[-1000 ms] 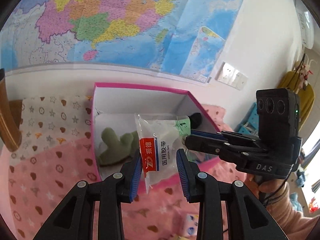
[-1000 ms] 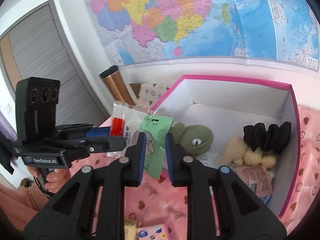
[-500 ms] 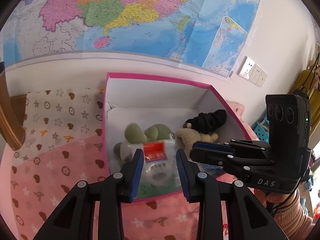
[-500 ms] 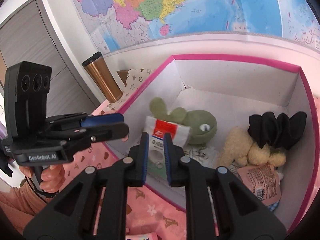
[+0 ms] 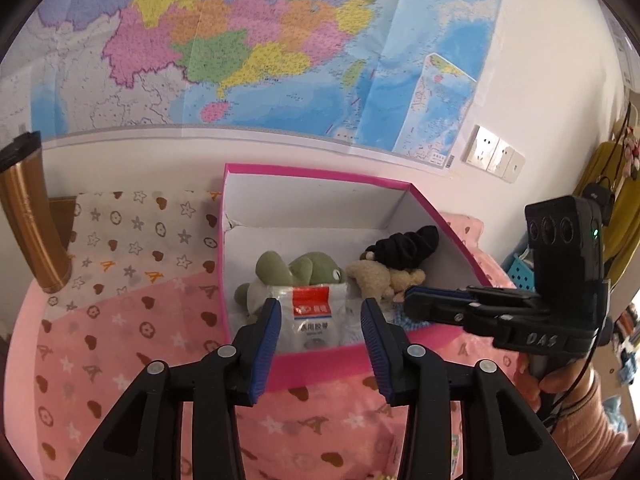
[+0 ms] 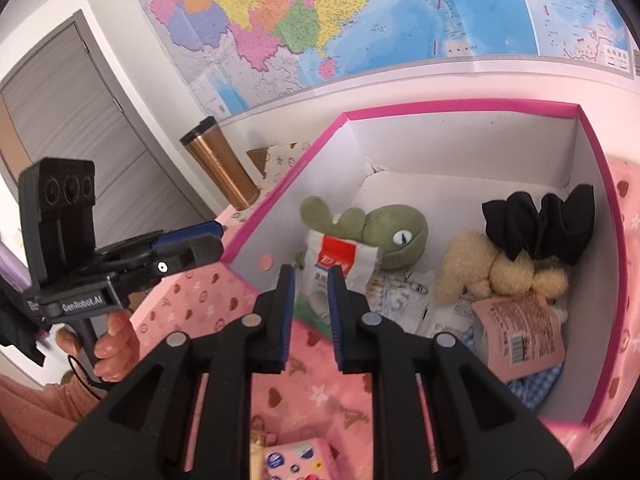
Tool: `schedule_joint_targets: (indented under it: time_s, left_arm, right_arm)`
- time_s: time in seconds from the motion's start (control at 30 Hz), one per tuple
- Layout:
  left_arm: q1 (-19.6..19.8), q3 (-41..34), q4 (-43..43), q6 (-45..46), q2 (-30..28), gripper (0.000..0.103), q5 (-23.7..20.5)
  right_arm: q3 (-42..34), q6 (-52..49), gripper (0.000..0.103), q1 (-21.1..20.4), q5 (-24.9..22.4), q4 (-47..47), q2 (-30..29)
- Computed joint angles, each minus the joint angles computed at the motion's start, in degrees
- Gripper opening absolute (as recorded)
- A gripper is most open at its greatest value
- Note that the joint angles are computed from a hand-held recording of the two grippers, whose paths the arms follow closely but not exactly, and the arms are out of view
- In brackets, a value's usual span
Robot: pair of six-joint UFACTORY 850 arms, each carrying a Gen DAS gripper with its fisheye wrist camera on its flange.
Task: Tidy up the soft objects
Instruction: 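Move both grippers down to the flower-print tissue pack beside the box, then grasp the flower-print tissue pack with the right gripper while the left gripper grasps it too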
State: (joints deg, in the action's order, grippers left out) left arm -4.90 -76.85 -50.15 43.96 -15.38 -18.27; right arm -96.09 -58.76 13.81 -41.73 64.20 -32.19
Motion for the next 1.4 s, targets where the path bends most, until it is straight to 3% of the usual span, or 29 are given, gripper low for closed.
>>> schedule_joint_targets:
  time_s: [0.13,0.23,0.37,0.63,0.8,0.97,1.13,1.4]
  left_arm:
    - [-0.88,3.16,0.22,0.81,2.47,0.048,1.35]
    - [-0.99,5.44,-2.56,4.45,3.96,0.05,0.08]
    - [-1.53,7.17,-2.28,5.66,4.41,0.051,-2.25]
    - [-3.3,7.61,0.38,5.16,1.15,0.049,-9.42]
    - [-3.93,6.8,1.58,4.57,-1.25,0.043,-13.58]
    - [-4.28,6.59,2.32,4.51,-2.35,0.036,-16.02]
    - [-4.39,6.23,0.95,5.7,-3.02,0.035,-18.62]
    - [-5.29,4.53,-1.16,5.59,-4.84,0.035,-20.14]
  right_arm:
    - [4.31,-2.86,0.031,-0.73,-1.54,2.89,3.17]
    - [8.43,-5.06,0.032,-1.64,-3.37,5.19,6.03]
    - [14.73,-6.34,0.042,-2.6,-4.02,5.22,10.24]
    - [25.66,-0.67,0.043,-3.71,-1.57,-0.25,15.0]
    - [29.02,0.49,0.043,-4.36,-3.43,0.42,15.31]
    - [30.02,-0.78,0.043,-4.15,-4.17,3.26,14.7]
    - [29.8,-1.62,0.039,-3.91,-3.36,4.53,14.19]
    - [28.51,-0.41,0.039,-4.18,2.39,4.78,14.09]
